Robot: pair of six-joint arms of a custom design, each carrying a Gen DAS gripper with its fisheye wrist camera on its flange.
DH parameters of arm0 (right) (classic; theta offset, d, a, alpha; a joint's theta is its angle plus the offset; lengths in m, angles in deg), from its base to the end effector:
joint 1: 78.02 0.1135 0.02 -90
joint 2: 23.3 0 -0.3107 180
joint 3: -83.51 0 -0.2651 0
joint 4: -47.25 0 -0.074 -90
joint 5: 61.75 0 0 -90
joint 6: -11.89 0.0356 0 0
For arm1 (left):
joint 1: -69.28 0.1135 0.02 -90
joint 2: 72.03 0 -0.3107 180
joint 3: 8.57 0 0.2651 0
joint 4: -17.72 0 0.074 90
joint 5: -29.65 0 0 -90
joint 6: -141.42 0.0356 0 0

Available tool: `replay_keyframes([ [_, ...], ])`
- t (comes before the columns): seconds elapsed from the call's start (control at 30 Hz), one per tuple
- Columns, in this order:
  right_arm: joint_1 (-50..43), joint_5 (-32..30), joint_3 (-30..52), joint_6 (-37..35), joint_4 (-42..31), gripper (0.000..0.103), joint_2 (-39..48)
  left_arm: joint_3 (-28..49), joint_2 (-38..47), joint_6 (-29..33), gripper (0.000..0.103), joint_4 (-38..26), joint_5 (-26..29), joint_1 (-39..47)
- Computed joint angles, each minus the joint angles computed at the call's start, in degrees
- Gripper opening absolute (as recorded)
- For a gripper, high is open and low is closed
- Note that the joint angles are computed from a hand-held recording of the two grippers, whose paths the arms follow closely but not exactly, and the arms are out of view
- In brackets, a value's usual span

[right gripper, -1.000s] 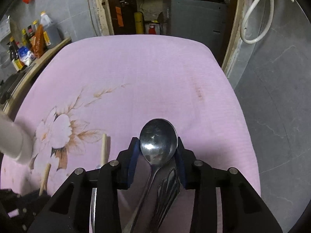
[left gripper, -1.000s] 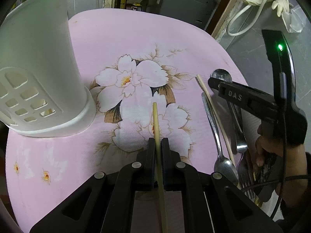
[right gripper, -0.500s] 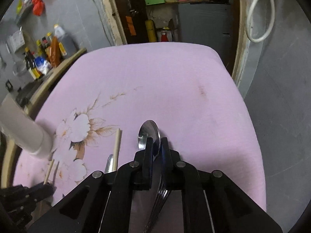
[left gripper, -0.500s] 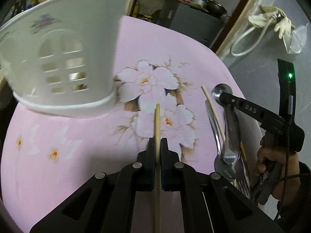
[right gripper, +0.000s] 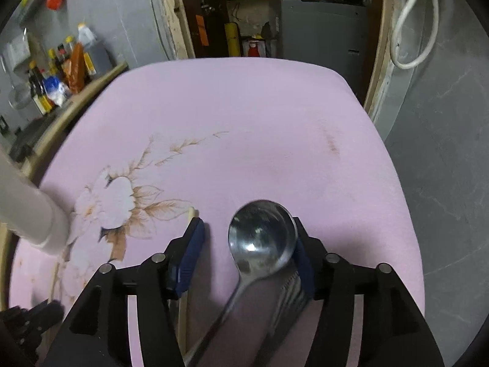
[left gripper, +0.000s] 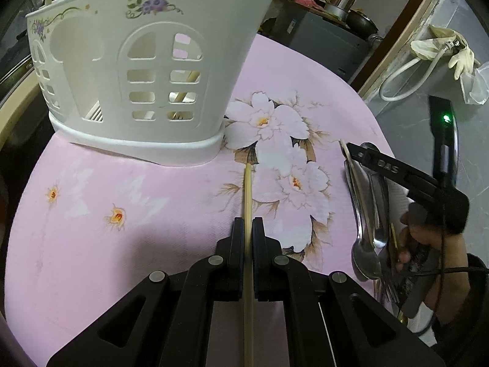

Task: Organize utensils
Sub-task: 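Lift the chopstick with the left tool while the right tool carries the spoon to the holder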

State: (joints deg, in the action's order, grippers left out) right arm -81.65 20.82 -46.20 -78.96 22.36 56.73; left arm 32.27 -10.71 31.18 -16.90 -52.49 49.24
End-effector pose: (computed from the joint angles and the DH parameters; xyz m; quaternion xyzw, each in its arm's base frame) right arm 0.2594 -0.0118 0.1989 0.0034 0.9509 0.0498 0.3053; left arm 0.1691 -0.0669 0.2037 0.0189 0.9518 -0.1644 0.2584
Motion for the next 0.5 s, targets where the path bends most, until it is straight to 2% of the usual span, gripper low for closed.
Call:
replay_keyframes([
  [0.2,-1.46,-0.33,-1.02,-0.37,-0.09,0.042,-0.99,1.70,2.33,1.88,0.003,-1.78,1.42,0.66],
  [0.37,0.13,2.58,-1.03,-1.49,-0.24,0.041,-0.94,6.55,7.22,7.32,0.003,-6.55,3.38,2.06],
  [0.4,-0.05,2.34,-1.36,-1.48,0.14,0.035,-1.11,6.93,7.64,7.71,0.003,-7.15,3.83,2.49],
  [0.5,-1.77,-0.67,-1.86,-1.38,0.90,0.029,-1.66,7.47,8.14,7.97,0.003,-7.49,4.47,3.11],
])
